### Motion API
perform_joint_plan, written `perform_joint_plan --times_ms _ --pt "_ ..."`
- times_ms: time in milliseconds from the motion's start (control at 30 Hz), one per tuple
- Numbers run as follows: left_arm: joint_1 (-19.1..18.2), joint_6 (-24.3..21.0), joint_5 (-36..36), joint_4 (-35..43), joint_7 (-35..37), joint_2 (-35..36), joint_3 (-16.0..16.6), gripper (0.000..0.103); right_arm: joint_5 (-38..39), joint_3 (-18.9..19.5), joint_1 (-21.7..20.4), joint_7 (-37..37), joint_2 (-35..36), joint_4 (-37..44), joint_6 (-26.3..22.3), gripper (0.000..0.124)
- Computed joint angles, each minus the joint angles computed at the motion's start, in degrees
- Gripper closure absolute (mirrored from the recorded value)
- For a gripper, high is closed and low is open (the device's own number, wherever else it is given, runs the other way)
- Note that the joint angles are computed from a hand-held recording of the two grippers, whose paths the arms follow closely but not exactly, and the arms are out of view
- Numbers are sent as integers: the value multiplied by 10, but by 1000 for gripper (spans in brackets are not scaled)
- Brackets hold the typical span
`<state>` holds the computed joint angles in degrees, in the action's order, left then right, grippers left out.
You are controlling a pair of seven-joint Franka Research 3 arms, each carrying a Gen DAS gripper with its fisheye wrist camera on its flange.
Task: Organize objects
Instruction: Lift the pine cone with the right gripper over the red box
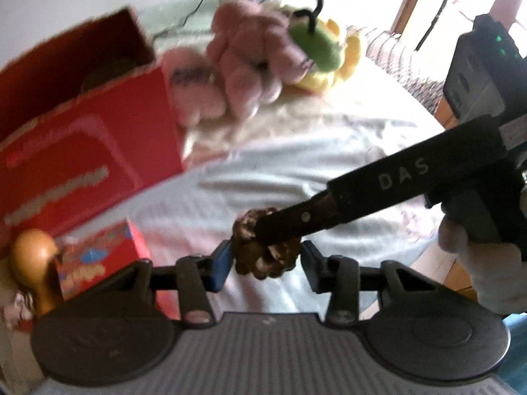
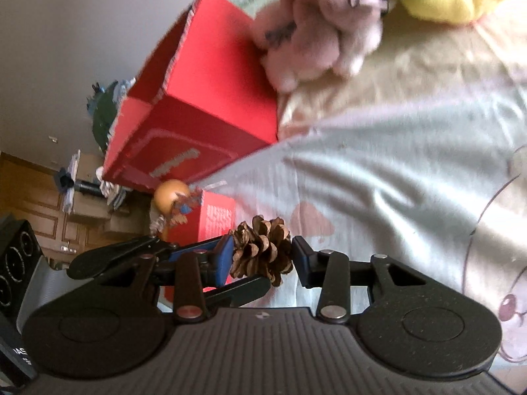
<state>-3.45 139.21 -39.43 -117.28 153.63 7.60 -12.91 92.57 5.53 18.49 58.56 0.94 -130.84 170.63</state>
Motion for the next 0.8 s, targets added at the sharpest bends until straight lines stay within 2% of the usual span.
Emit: perform_joint_plan --times_ms 100,233,333,400,467,533,600,733,800 --pt "1 5 -30 1 28 -9 -4 60 14 3 4 -16 -10 4 29 82" --pt "5 -13 -80 21 71 -17 2 60 32 4 9 -40 -17 25 63 82" --pt "10 -24 -116 48 100 -16 8 60 -8 5 12 -32 -12 54 90 82" --pt "16 -31 -135 73 115 -11 12 60 -94 5 14 22 -1 72 106 82" --pt "22 -38 -143 106 116 5 16 60 -246 -1 15 139 16 86 111 82" --pt "31 -47 -145 141 111 26 16 60 -418 -25 23 273 37 103 106 82" --pt "42 -54 -141 179 105 52 13 60 -553 -63 42 376 62 135 84 82" --pt "61 -78 -93 267 57 118 4 58 -722 -118 67 491 126 230 11 82" --pt "70 -88 -70 305 32 150 -3 56 -750 -114 55 505 149 268 -27 82"
